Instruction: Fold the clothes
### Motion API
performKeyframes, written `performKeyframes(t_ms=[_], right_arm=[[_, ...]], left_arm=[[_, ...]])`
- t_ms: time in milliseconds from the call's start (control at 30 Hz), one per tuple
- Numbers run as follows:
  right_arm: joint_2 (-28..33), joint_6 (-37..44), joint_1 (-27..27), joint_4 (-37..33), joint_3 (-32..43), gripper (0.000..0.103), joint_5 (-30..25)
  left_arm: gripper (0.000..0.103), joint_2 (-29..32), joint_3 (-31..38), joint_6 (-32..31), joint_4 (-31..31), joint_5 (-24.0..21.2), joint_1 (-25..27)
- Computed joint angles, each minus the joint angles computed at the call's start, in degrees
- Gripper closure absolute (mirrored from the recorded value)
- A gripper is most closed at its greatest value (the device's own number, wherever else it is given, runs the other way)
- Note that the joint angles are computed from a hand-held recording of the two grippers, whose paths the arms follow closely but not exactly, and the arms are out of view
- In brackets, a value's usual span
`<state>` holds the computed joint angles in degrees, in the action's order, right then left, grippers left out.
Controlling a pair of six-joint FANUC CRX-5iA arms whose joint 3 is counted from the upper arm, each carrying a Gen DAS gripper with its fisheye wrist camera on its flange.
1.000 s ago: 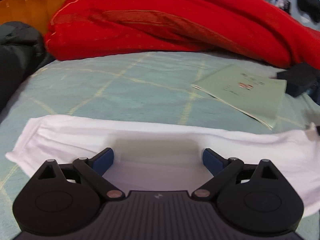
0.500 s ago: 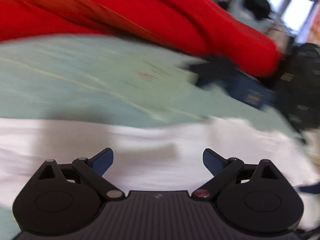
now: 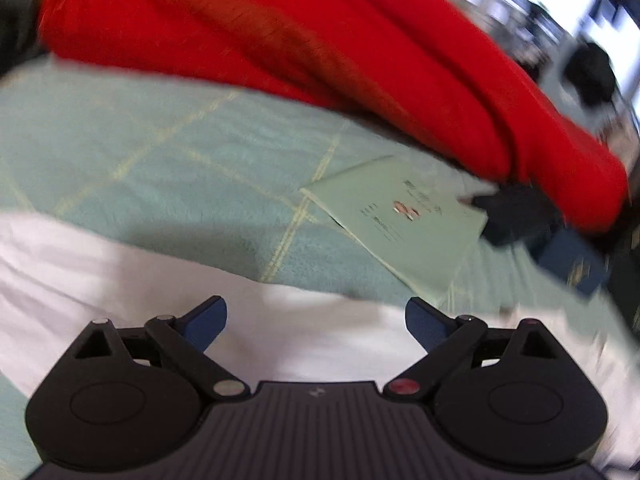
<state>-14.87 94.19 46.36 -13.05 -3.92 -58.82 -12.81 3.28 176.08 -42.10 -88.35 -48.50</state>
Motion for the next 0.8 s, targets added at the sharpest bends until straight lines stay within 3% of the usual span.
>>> performKeyframes(t_ms=[133, 300, 400, 500, 667, 800], right_arm=[[-0.61, 0.84, 0.22, -1.09, 0.07, 0.0, 0.17], [-1.33, 1.89, -0.33, -1.75, 0.26, 0.0, -0.28], [-1.15, 0.72, -0.47, -0.35, 0.31, 0.0, -0.95], [-0.51, -0.12, -0.77, -0.46, 1.08, 0.0, -2.28], [0.15, 0.27, 0.43, -1.1, 1.98, 0.0, -3.67], [1.19, 0.33, 1.6, -1.69, 3.51, 0.0, -6.01]], left_arm=[[0.007, 1.7, 0.6, -6.62, 1.41, -5.71, -0.82], [0.007, -6.29, -5.95, -0.53, 0.29, -8.72, -0.96], [0.008, -8.68, -6.37, 1.17, 0.77, -13.45, 1.62], [0.008, -8.86, -4.8, -0.15, 0.73, -14.41, 2.35], [0.007, -8.97, -5.58, -8.8, 2.11, -6.14, 3.77], [0.007, -6.73, -6.08, -12.37, 5.12, -5.55, 8.87]])
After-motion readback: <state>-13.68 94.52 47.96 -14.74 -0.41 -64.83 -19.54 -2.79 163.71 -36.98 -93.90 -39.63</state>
